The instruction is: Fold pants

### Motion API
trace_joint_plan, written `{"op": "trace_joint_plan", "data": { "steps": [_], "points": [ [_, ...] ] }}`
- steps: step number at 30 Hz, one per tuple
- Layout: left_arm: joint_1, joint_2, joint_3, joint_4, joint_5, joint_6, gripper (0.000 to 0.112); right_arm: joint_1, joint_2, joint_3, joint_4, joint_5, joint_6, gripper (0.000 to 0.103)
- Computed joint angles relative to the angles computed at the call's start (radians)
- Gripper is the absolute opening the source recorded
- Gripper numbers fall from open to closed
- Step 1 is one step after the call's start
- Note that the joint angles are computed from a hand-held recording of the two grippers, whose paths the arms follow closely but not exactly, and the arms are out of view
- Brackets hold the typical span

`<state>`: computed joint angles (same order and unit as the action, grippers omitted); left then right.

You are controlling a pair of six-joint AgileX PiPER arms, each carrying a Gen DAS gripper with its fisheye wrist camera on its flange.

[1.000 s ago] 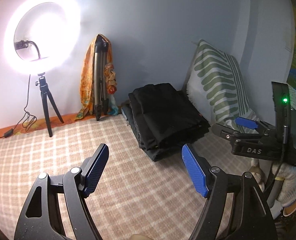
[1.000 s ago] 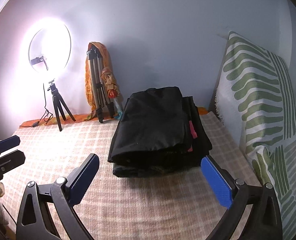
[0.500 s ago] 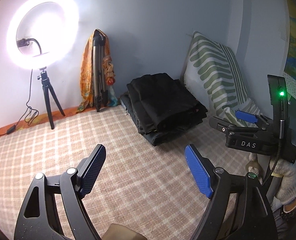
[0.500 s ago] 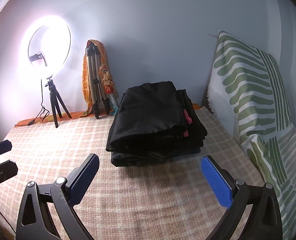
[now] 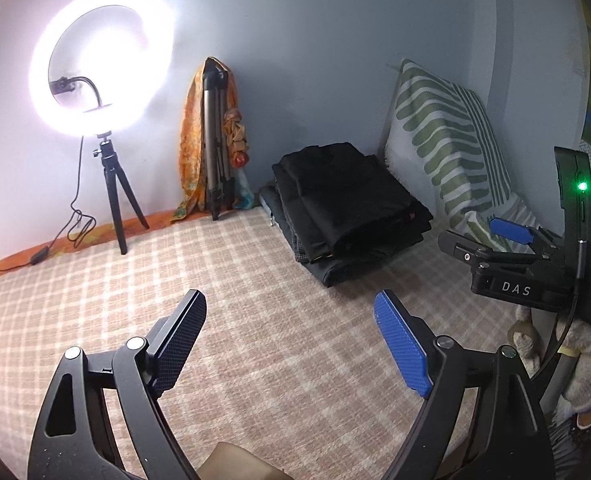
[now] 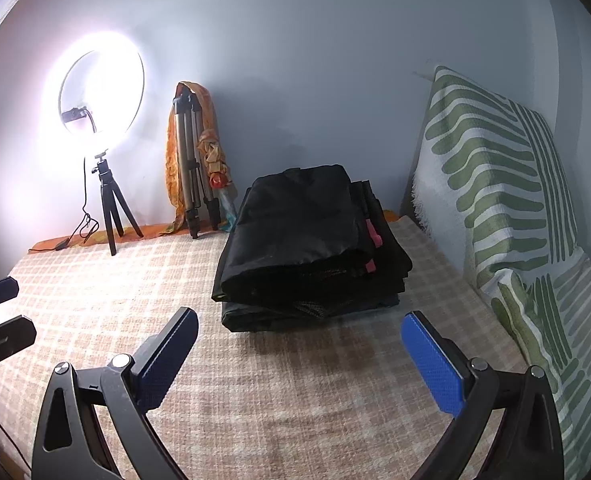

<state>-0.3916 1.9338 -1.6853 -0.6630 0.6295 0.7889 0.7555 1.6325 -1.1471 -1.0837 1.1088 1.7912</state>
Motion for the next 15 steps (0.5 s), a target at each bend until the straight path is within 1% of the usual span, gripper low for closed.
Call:
{"op": "trace_joint_plan", "data": {
  "steps": [8, 15],
  "points": [
    [0.002, 0.008, -0.012, 0.009, 0.026, -0.012, 0.086, -0.015, 0.007, 0.004, 0.003, -0.019, 0.001, 0.103],
    [0.001, 0.01, -0.015, 0.018, 0.023, -0.019, 0.086, -0.019, 0.005, 0.015, 0.008, -0.028, 0.013, 0.103]
  ]
}}
